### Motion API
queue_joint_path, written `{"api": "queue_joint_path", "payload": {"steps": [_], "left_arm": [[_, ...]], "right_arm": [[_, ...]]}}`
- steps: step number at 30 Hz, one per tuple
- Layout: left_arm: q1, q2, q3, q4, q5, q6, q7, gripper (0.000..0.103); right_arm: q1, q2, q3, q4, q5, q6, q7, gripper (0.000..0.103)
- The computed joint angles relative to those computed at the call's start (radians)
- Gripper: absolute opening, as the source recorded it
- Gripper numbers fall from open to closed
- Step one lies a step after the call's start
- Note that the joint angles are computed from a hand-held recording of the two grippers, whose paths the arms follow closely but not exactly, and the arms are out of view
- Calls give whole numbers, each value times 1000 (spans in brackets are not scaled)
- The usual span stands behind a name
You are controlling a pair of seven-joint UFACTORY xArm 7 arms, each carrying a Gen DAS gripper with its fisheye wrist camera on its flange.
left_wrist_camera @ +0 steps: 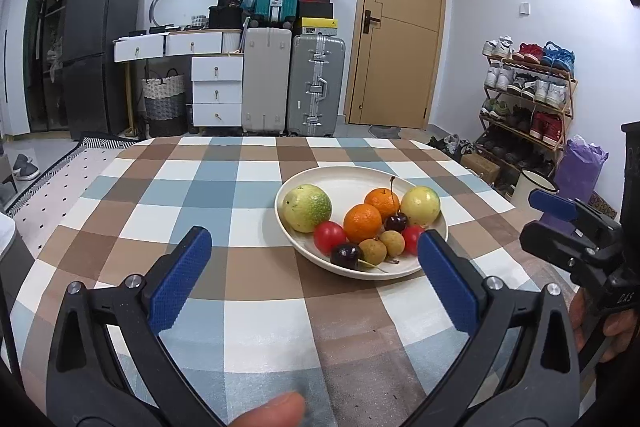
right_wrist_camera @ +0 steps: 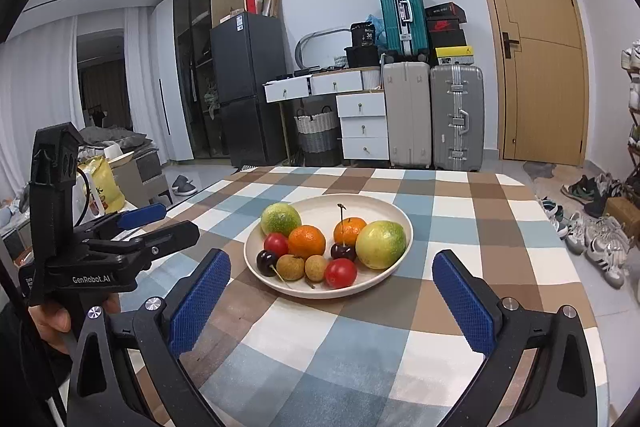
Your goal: Organize fruits
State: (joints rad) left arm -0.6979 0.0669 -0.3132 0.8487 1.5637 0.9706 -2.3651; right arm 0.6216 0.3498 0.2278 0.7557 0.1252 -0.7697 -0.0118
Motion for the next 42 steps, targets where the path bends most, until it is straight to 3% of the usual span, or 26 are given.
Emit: {"api": "queue_joint_path", "payload": {"steps": [6,42], "left_arm": [[5,0,3,-7,0,-18,-13,103],[7,7,7,1,3,-22,-4,103]], "right_arm": [[27,5,-5,3,36,-14,-56,103],[14,1,1,-3,23,-16,-43,103]]}}
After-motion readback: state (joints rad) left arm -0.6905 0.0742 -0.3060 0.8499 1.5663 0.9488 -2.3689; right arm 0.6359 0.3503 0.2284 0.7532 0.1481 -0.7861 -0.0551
